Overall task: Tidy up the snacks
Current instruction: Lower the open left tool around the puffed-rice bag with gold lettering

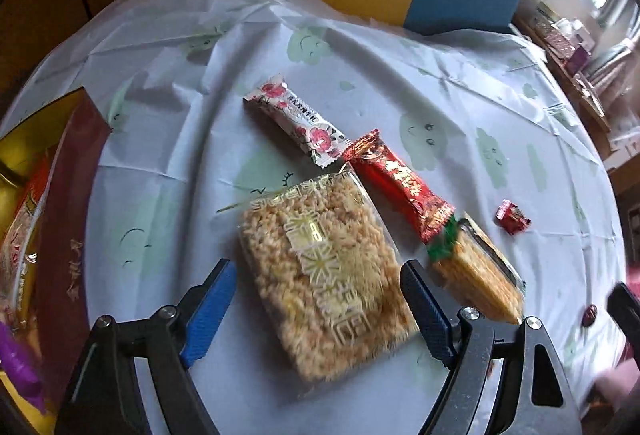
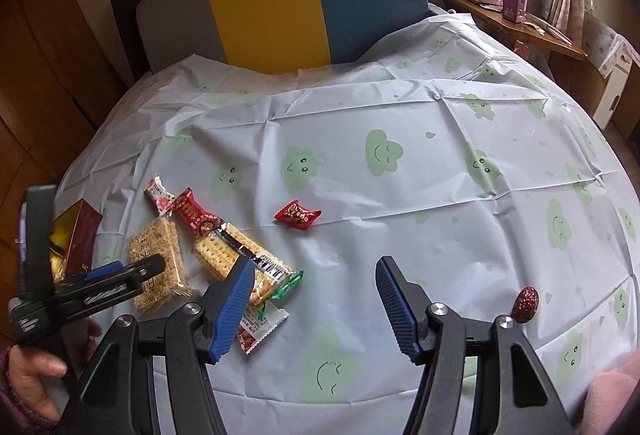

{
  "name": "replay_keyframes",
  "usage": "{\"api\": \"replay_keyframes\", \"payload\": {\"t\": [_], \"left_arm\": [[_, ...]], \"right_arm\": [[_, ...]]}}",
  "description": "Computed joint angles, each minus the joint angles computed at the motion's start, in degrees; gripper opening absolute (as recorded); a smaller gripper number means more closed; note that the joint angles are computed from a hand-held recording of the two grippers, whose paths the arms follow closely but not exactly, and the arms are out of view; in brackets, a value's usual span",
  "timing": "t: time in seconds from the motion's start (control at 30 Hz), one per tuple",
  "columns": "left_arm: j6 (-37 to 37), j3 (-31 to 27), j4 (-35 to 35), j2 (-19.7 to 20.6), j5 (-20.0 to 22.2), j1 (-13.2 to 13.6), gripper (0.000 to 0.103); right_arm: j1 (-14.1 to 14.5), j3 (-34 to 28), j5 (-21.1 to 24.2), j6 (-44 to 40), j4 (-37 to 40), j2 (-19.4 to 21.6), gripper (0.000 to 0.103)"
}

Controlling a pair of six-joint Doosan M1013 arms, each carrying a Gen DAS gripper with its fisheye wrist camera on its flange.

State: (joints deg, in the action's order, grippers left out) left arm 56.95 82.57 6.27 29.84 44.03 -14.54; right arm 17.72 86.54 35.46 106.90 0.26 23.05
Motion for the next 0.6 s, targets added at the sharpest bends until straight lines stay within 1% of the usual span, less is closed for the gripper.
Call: {"api": "replay_keyframes", "payload": {"t": [0.07, 0.17, 0.2, 0.27, 0.33, 0.4, 0.43, 0.47, 0.5, 0.6], "left_arm": [[-0.95, 0.02, -0.2, 0.2, -0.95, 0.06, 0.087], [-0.24, -0.03, -1.19, 0.62, -1.57, 0.23, 0.086], [-0.35, 0.47, -0.53, 0.42, -2.54, 0.11, 0.085], [1.87, 1.97, 0.05, -0.37, -5.26, -0.16, 0.081], [6.15, 3.48, -2.06, -1.19, -7.4, -0.05, 0.079], [12.51, 5.78, -6.06, -2.52, -9.86, 0.28, 0.076], [18.69, 7.44, -10.24, -3.54, -11.25, 0.53, 0.073], [22.76, 8.15, -13.1, -3.95, -11.33, 0.72, 0.073], [28.77, 9.7, -16.64, -4.94, -11.49, 0.85, 0.073], [35.59, 13.0, -19.46, -7.13, -12.53, 0.83, 0.074]], "right_arm": [[-0.16, 0.07, -0.2, 0.72, -0.13, -0.08, 0.064], [-0.44, 0.03, -0.23, 1.74, -0.19, -0.04, 0.064], [-0.5, -0.03, -0.15, 2.03, -0.26, 0.01, 0.064], [-0.53, -0.15, 0.17, 3.13, -1.09, 0.11, 0.064], [-0.54, -0.2, 0.47, 4.29, -2.04, 0.15, 0.064], [-0.61, -0.3, 0.94, 6.02, -3.29, 0.25, 0.064], [-0.74, -0.31, 1.13, 6.75, -3.37, 0.28, 0.064], [-0.87, -0.27, 1.17, 7.04, -3.18, 0.27, 0.064], [-1.01, -0.23, 1.24, 7.36, -2.92, 0.27, 0.064], [-1.21, -0.4, 2.03, 8.34, -2.99, 0.44, 0.064]]}}
